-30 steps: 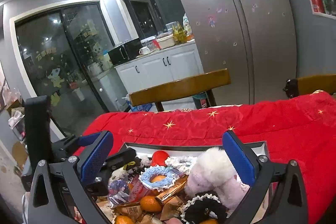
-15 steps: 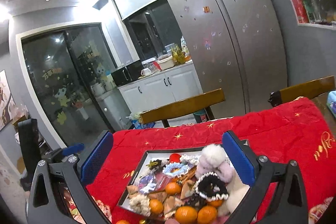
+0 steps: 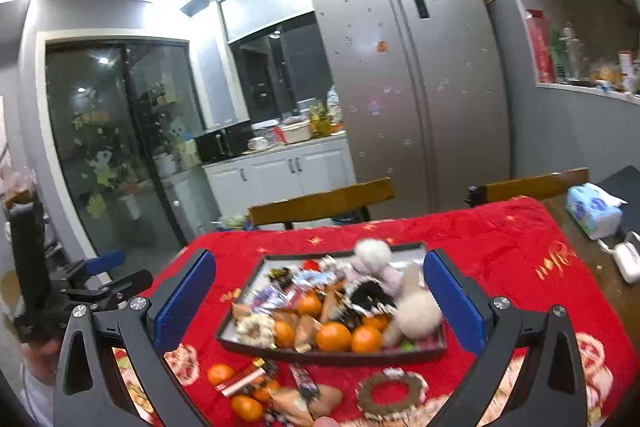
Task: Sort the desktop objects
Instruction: 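Withdraw both open tools from the box back over the loose items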
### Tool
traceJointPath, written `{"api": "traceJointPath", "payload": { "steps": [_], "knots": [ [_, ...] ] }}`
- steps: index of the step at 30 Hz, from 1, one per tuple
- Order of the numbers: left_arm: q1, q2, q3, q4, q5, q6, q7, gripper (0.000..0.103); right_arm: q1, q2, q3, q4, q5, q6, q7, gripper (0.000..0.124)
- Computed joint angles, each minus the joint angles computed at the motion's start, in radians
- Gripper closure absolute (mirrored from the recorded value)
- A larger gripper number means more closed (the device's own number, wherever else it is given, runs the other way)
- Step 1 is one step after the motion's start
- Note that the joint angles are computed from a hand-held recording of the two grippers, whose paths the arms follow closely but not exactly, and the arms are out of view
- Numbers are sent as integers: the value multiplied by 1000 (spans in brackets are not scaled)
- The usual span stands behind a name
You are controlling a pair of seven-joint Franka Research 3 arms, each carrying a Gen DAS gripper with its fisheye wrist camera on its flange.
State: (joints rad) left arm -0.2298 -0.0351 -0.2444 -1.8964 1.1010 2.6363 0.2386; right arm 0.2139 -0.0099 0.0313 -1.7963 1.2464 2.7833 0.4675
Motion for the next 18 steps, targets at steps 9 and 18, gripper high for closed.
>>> {"api": "traceJointPath", "payload": {
  "steps": [9, 18],
  "knots": [
    [-21, 1, -24, -71, 233, 53, -262, 0, 39, -89, -22, -167, 210, 111, -214, 21],
    [-87, 49, -37, -86, 461, -154, -472, 0, 43, -37, -3, -216, 103, 98, -161, 21]
  ]
}}
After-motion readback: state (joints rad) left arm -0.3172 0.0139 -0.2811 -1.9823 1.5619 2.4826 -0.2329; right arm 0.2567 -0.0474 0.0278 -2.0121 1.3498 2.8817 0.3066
